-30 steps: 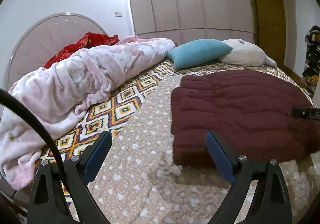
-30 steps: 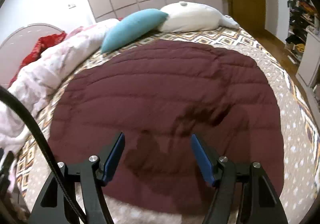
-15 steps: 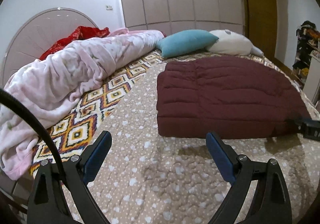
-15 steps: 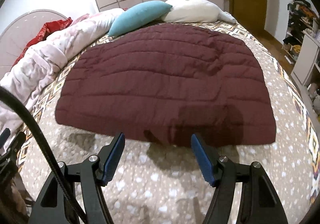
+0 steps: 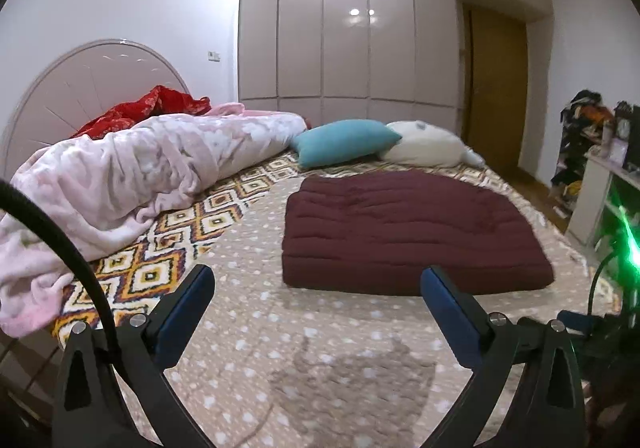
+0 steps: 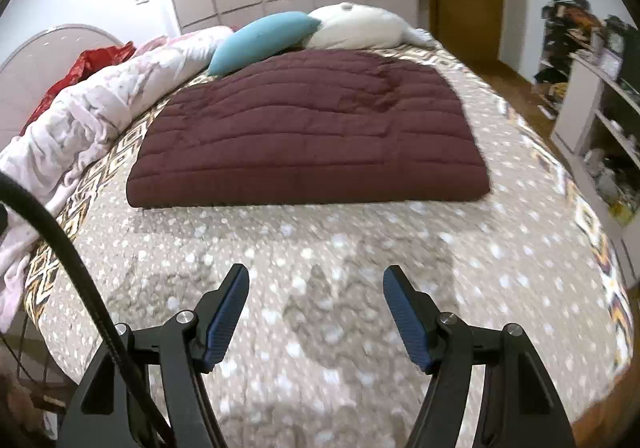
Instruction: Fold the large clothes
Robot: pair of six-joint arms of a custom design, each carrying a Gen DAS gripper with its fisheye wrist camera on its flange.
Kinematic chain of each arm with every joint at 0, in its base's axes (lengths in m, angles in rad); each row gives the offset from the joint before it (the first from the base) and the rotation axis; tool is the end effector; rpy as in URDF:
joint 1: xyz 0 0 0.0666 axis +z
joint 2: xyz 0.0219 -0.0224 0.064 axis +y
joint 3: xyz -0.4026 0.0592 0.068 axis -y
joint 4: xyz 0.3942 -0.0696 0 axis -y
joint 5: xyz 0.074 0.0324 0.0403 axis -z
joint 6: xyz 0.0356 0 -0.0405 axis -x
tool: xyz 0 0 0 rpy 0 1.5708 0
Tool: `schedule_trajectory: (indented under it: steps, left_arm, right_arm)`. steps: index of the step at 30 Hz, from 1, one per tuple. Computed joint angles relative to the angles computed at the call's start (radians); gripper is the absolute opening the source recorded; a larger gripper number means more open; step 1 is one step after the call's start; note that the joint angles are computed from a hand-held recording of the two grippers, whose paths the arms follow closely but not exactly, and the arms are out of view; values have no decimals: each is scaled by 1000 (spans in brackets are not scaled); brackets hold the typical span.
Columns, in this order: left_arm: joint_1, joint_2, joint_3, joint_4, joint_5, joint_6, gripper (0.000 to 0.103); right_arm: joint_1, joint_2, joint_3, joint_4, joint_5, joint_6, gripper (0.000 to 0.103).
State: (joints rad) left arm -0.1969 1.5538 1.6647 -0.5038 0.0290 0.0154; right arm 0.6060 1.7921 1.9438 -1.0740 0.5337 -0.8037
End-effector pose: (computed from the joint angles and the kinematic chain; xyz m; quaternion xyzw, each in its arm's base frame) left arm 0.5646 -0.1141 0.5358 0.0834 0.8273 -0.0708 0.5510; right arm 0.5278 0.3432 0.4845 0.1738 0.9016 0.0087 0.3960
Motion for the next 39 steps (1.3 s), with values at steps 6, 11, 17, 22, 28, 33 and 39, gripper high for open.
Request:
schedule_trajectory:
  steps: [6,11,17,22,28,33,39]
  left_arm:
    - [-10,-97,-93,15,11,17,102]
    - [-5,-169,-149,-27,76,40,102]
    - [-33,-199,-172,-96,63,-60,102]
    - [-42,-206,-192,-109,63,-70,102]
    - [-49,-186,-177,-158,66,-78,102]
    - [-54,-166,-157,-204,68,-84,102]
    - [-53,-138,-137,-264,88,-83,102]
  right_arm:
    - [59,-70,-79,-56,108,-88,76]
    - [122,-97,-107,-163,209,-205,79]
    - [173,-91,-92,-295,293,-325,82]
    - [179,-86,-87,-358,303,-387,83]
    - [174,-82,-78,-384,312,-404,83]
    - [178,-67,-58,-402,325,-387,84]
    - [170,-70,-65,-410,314,-399,84]
